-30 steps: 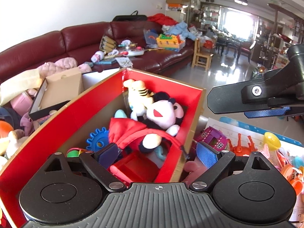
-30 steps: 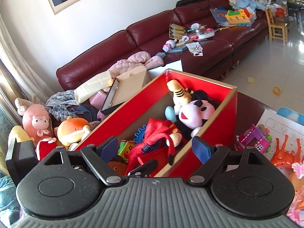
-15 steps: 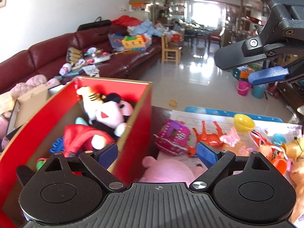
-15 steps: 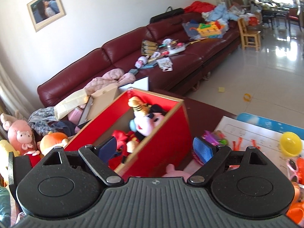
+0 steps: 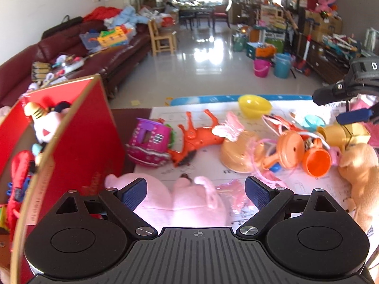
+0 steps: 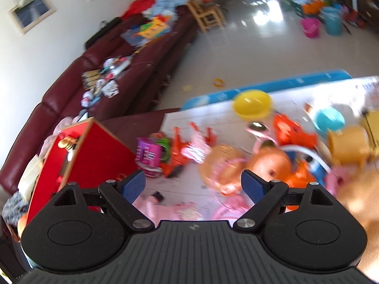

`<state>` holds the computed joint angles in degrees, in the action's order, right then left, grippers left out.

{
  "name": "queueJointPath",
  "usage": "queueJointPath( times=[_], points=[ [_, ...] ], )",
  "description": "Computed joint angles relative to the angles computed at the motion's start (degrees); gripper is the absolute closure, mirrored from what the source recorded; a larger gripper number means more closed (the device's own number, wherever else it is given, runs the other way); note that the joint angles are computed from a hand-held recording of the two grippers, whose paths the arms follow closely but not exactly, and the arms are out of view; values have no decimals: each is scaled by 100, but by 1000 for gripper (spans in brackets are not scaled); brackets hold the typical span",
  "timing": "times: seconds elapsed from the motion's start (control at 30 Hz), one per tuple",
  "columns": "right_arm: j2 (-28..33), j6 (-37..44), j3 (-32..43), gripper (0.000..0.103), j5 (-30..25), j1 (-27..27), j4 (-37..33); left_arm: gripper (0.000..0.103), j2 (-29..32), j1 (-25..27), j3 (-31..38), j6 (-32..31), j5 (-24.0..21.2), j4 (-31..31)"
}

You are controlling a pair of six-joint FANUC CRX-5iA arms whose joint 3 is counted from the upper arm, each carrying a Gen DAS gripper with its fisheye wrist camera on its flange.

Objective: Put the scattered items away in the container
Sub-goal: 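Move both grippers back over the toys on the table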

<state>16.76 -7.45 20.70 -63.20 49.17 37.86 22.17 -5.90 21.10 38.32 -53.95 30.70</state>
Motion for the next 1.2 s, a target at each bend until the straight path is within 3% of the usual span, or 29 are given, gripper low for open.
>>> queueJointPath(
  times=[0.2,0.53,0.73,0.93,1.2],
  points=[
    [-556,-1147,-1170,13,223,58,66,9,151,-301,-52,-268,13,-22],
    [-1050,-2188,-2130,14,151,49,33,14,582,-738,123,-527,-197,-80],
    [-699,-1472,-1719,15,-703,76,-59,16,834,-918,312,-653,-293,-25],
    [-714,-1017,-1813,38,-477,-53,-156,17,988,-1134,300,-924,-204,103],
    [-855,-1057,-2053,39,-220,-167,-134,19,1196,-1243,490,-982,51,-26]
  ],
)
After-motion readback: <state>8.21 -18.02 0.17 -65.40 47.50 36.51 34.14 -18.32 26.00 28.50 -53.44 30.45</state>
